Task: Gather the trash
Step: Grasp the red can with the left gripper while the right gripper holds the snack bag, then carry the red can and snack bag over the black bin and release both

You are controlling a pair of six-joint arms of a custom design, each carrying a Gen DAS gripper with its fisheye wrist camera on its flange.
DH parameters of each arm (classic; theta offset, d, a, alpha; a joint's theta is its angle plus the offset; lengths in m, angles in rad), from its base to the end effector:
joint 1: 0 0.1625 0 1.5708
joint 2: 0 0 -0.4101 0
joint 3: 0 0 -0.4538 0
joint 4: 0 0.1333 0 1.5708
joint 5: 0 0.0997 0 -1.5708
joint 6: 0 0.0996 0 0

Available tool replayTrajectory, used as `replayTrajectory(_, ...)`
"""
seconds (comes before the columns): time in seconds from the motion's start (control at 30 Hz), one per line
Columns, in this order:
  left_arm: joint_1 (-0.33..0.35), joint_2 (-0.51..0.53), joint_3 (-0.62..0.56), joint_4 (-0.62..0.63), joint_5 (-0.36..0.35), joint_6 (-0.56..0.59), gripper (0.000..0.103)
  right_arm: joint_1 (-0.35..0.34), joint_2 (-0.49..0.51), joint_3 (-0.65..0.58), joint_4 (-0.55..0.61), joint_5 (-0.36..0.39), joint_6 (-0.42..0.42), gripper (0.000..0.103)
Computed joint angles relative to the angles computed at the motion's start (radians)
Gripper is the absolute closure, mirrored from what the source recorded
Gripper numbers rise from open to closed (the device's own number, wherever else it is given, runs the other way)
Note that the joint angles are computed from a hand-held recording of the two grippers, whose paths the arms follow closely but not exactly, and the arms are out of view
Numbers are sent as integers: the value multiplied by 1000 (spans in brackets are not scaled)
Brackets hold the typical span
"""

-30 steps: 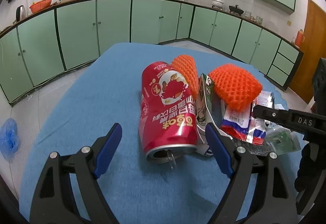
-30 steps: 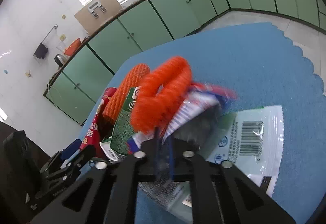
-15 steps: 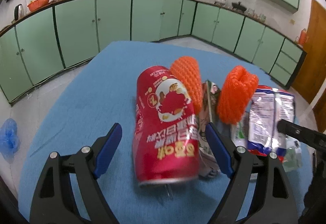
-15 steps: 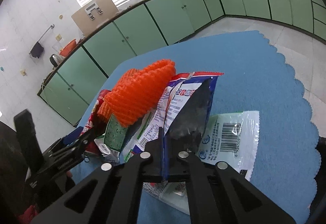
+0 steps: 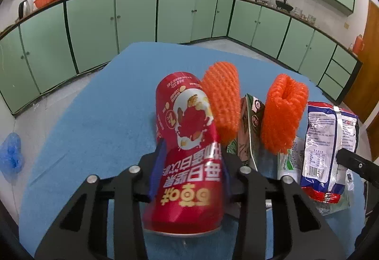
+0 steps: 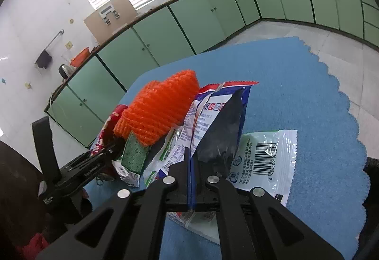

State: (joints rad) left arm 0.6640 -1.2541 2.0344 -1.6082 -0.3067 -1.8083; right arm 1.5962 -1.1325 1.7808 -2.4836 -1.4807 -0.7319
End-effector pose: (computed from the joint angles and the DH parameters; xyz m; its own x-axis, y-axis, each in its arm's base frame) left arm -0.2557 -0.4899 0.1434 -0.6395 -0.5906 -0.4922 0.1763 0.5106 -0.8416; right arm 0.1589 -0.6541 0.1901 -0.7238 -0.6811 0.1101 -0.6832 0.6852 -0.2525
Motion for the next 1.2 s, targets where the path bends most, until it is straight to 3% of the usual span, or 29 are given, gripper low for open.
replayTrajectory(0.27,-33,-53,64,-30,-5,-42,70,0,2,-5,7,-3,6,102)
replayTrajectory(0.4,14,-64,63,-99,-41,13,56,2,3,-8,4,-4,7,102)
replayTrajectory(0.5,34,-79,86,-185,-46,74,54,1,6,-10,5,-8,10,102)
replayTrajectory(0.57,36,-79,78,-163,-37,65,57,1,11,-17,11,-10,18,102)
replayTrajectory(0.73,8,-102,76,-65,-6,-7,76,3,-1,-11,10,5,6,102)
replayTrajectory(0.9,-38,-122,83,-16,-3,-57,86,7,-37,11,-5,5,-33,103)
replayTrajectory(1.2,-121,-92,79,3,-10,-96,89,-8,-133,51,-1,53,-72,103)
